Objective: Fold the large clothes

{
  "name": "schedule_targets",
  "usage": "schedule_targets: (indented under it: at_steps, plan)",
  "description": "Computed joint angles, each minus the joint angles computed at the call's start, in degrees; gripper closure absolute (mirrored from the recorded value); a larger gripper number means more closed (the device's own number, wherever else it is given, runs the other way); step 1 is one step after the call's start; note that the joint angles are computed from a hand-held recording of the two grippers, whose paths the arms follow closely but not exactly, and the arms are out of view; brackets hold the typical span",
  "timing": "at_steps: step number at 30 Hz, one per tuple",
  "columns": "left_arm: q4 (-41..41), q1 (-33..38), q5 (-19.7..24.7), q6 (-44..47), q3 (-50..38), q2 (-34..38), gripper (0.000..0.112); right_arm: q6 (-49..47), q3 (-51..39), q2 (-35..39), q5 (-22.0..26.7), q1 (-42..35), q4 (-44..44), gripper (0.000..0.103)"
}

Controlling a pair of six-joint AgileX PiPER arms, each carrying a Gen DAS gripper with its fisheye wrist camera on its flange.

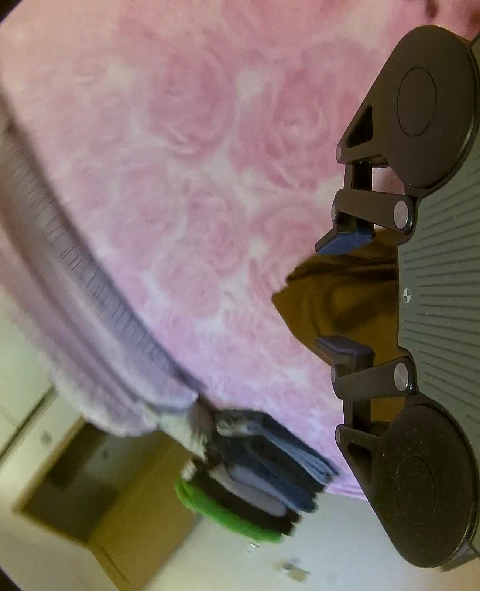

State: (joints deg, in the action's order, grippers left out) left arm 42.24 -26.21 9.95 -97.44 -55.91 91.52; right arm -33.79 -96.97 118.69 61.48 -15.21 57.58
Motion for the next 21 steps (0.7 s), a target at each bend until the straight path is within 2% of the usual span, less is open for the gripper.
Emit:
schedule_targets:
  at_steps: [1, 2, 3, 5, 7, 9, 10, 11, 13, 14, 17, 19, 21]
  plan:
    - [0.19, 0.06, 0.21, 0.22, -0.55, 0.49, 0.102, 2.95, -3.58, 2.95, 1.36, 0.63, -0.56, 0.061]
    - [0.79, 0.24, 0.03, 0.28, -0.89, 0.92, 0.102, 4.5, -5.67, 4.87, 1.57, 0.87, -0.24, 0.092]
    - [2.19, 0.1, 0.76, -0.55, -1.46, 1.46, 0.101, 3.76, -7.69, 7.07, 3.57, 0.51, 1.99, 0.095]
    - [1.71, 0.28, 1.04, 0.88, -2.23, 2.54, 0.092, 0.58, -7.47, 8.33, 4.27, -0.49, 5.19, 0.095]
    - [-1.7, 0.67, 0.83, 4.29, -2.78, 3.54, 0.093, -0.13, -7.4, 8.75, 1.77, 0.5, 1.44, 0.095]
    - [-2.07, 0.55, 1.38, 5.2, -3.11, 3.66, 0.092, -3.87, -3.99, 6.76, -0.68, 0.45, 0.93, 0.075]
    - [-1.54, 0.31, 2.09, 5.16, -3.22, 3.45, 0.092, -4.63, -1.61, 4.26, -2.22, 0.37, -0.31, 0.074]
    - [-1.93, 0.05, 3.12, 5.84, -3.34, 3.07, 0.092, -5.92, 1.26, 1.26, -5.48, 1.11, -1.57, 0.074]
    - [-0.78, -0.9, 5.57, 4.72, -3.21, 1.68, 0.092, -11.07, 10.32, -7.59, -15.35, 3.01, -5.44, 0.074]
    - [0.08, -1.73, 7.44, 3.91, -3.11, 0.76, 0.092, -16.38, 14.76, -12.0, -17.72, 3.08, -5.11, 0.074]
    - [0.62, -4.86, 12.77, 3.49, -1.97, -3.18, 0.092, -30.98, 25.78, -22.36, -17.18, 1.09, -0.34, 0.075]
    - [0.26, -7.79, 15.92, 4.64, -1.18, -5.98, 0.092, -40.56, 32.02, -27.73, -13.95, -0.85, 2.66, 0.085]
    - [1.34, -12.17, 19.14, 4.62, -0.42, -8.32, 0.092, -44.99, 36.97, -31.58, -13.88, -0.88, 0.53, 0.089]
